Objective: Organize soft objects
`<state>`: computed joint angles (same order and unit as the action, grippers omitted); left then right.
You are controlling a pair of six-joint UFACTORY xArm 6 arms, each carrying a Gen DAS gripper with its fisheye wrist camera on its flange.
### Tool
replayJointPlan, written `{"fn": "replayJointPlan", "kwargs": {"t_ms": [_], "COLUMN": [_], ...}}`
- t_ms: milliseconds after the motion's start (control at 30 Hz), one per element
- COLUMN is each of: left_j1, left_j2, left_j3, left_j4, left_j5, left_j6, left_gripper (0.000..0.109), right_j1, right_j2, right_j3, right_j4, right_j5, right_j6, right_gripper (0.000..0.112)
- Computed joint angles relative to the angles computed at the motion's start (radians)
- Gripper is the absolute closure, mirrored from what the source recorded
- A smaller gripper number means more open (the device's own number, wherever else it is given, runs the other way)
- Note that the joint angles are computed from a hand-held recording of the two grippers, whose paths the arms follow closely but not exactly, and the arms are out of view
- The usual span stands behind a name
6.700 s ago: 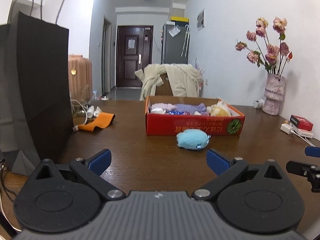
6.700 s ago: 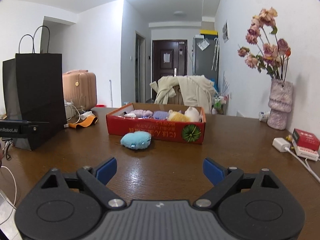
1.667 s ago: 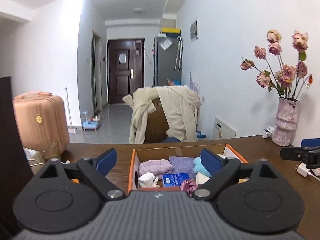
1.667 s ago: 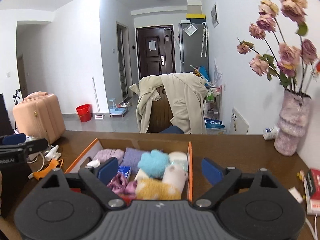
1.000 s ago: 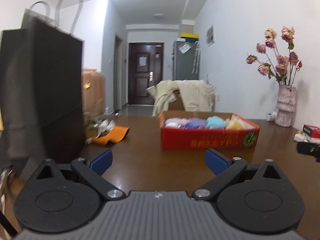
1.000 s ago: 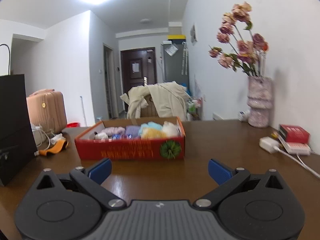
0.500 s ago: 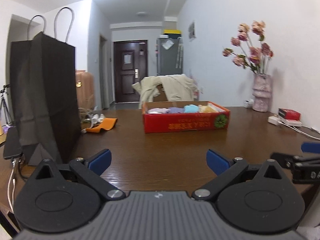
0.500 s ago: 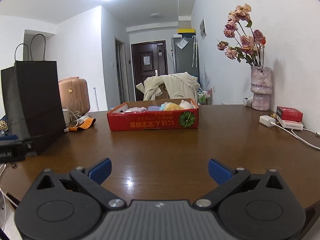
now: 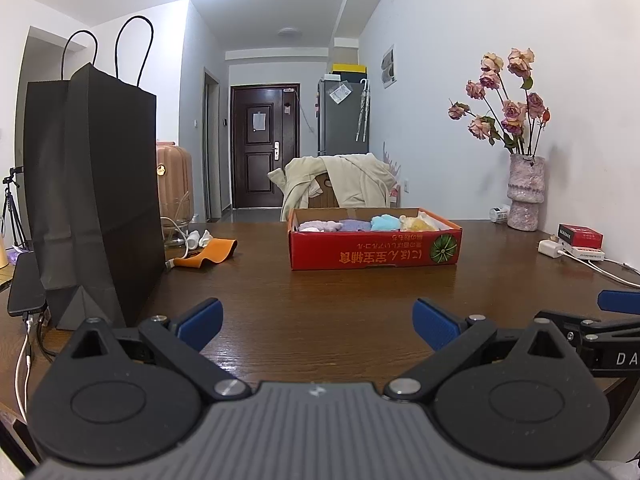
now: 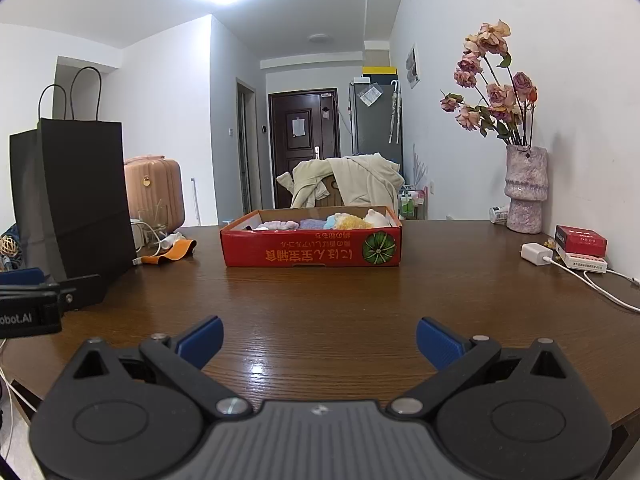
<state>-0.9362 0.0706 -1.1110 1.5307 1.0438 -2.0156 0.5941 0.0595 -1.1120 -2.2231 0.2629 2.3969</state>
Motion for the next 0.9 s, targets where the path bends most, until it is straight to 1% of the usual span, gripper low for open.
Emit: {"fn": "replayJointPlan", "kwargs": {"t_ms": [233, 733, 900], "left_j1": [0.001, 0.001, 0.001], "left_j2": [-0.001, 0.002, 0.003], "left_j3": [0.001, -0.003, -0.004], "left_j4": [-0.001, 0.004, 0.013], "left_j5": [-0.003, -0.004, -0.003], "left_j6": [-0.001, -0.001, -0.001], "left_gripper": [0.006, 0.006, 0.006], "right_j1": [-0.004, -0.007, -0.009], "right_j2": [0.006, 0.011, 0.010], "right_j3": [-0.007, -0.014, -0.014], "right_j4": [-0.021, -0.019, -0.036], "right_j5": [-0.011, -0.019, -0.021], "right_j6": [0.027, 0.026, 0.047], "right_gripper": [0.009, 0.009, 0.009]}}
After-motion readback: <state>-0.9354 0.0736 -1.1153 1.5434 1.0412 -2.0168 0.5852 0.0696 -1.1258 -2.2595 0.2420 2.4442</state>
